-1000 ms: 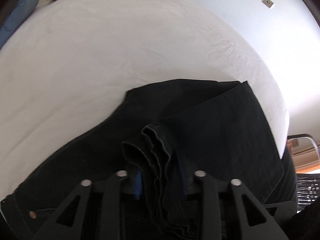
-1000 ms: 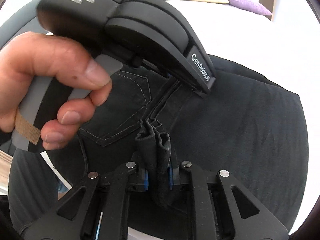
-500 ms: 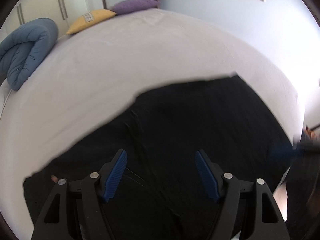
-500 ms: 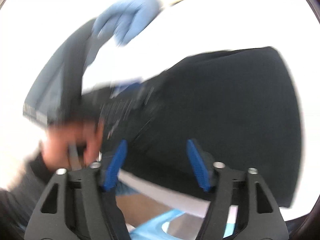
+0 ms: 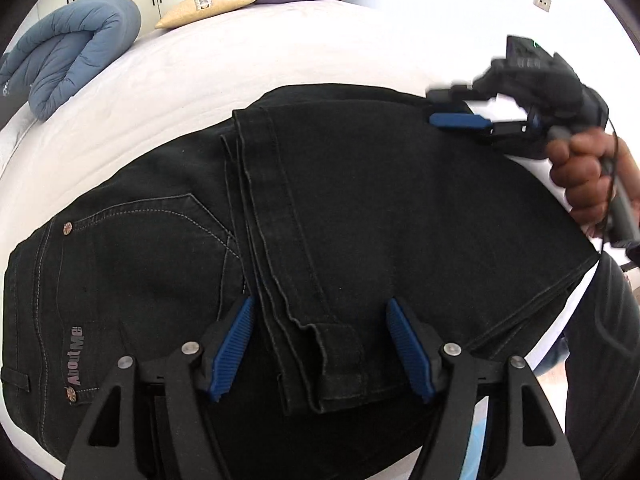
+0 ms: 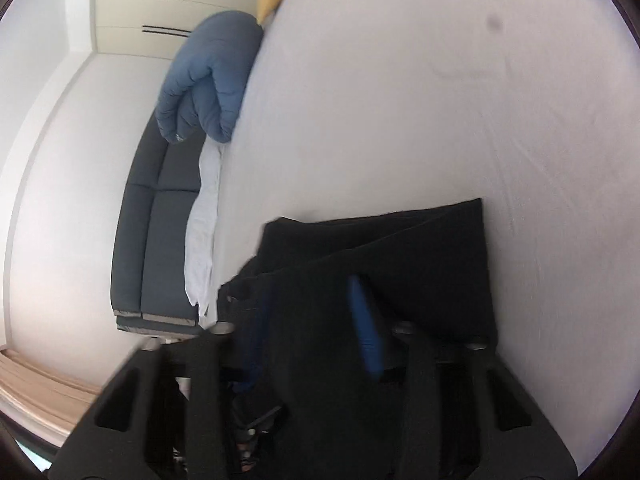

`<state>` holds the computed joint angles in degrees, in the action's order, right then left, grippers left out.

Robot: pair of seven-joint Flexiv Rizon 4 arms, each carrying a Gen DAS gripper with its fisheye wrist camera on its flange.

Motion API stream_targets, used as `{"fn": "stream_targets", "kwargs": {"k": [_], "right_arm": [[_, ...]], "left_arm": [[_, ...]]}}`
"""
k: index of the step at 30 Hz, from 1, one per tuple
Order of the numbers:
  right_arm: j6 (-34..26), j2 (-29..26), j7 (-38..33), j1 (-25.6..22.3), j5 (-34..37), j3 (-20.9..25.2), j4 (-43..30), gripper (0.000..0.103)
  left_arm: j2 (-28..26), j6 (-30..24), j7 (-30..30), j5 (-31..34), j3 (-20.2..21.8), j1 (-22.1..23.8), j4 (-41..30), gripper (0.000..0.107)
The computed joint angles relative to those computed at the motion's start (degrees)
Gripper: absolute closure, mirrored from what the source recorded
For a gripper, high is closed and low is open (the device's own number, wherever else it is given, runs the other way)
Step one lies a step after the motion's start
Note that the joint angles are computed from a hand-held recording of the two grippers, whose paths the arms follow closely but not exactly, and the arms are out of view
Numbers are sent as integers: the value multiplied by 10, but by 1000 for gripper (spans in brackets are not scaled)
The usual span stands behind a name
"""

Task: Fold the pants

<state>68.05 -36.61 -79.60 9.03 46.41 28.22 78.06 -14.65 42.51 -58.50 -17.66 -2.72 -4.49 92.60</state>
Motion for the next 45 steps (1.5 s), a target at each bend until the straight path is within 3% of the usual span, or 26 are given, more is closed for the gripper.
{"fn": "stream_targets", "kwargs": {"k": [3, 4, 9, 12, 14, 16, 19, 22, 25, 28, 29, 30, 32, 34, 37, 38, 39, 41, 43, 45], "right_arm": [[23, 5, -69, -20, 61, 39, 18, 82], [23, 3, -76, -10, 51, 39, 24, 82], [21, 78, -101, 38, 4, 35, 128, 82], [18, 126, -127, 37, 51, 57, 185, 82], [16, 167, -103, 53, 52, 41, 223, 82], [2, 200, -45, 90, -1, 3, 251, 82], [15, 251, -74, 85, 24, -1, 255, 81], [28, 222, -133, 85, 86, -17, 187, 78], [-24, 139, -179, 74, 143, -19, 88, 78], [-101, 62, -73, 109, 74, -53, 27, 79], [-121, 48, -9, 131, 18, -77, 25, 94], [-104, 38, 29, 138, -1, -82, 27, 103], [-58, 34, 38, 117, 40, -60, 34, 103], [-19, 44, 57, 119, 30, -55, 54, 103], [11, 66, 88, 135, -29, -61, 85, 91], [25, 73, 103, 143, -45, -64, 95, 76], [43, 76, 100, 139, -43, -51, 97, 48], [97, 77, 75, 124, -26, -15, 96, 17], [130, 71, 78, 125, -37, -2, 90, 13], [121, 53, 56, 92, -25, 46, 68, 13]], "left_arm": [[-6, -1, 28, -26, -1, 17, -1, 36], [0, 0, 44, -37, 0, 24, 9, 36], [0, -2, 63, -49, 1, 29, 10, 36], [1, -2, 67, -54, 1, 30, 10, 36], [1, 8, 62, -53, 0, 24, 15, 36], [6, 13, 59, -55, -1, 21, 23, 36], [14, 22, 64, -65, 0, 22, 34, 36], [19, 28, 61, -77, 1, 23, 47, 36], [26, 41, 66, -88, 3, 24, 65, 36], [37, 44, 75, -116, 3, 29, 85, 36], [40, 41, 77, -125, 4, 31, 90, 36], [46, 45, 91, -142, 3, 34, 101, 36], [57, 39, 100, -158, 7, 37, 111, 36], [68, 32, 92, -174, 14, 41, 118, 36], [99, 61, 79, -228, 29, 48, 152, 27], [112, 76, 75, -258, 37, 53, 166, 22], [119, 82, 75, -281, 42, 57, 174, 19], [131, 83, 58, -341, 60, 73, 189, 16], [130, 71, 30, -364, 74, 90, 193, 16], [130, 68, 3, -395, 85, 107, 204, 16]]}}
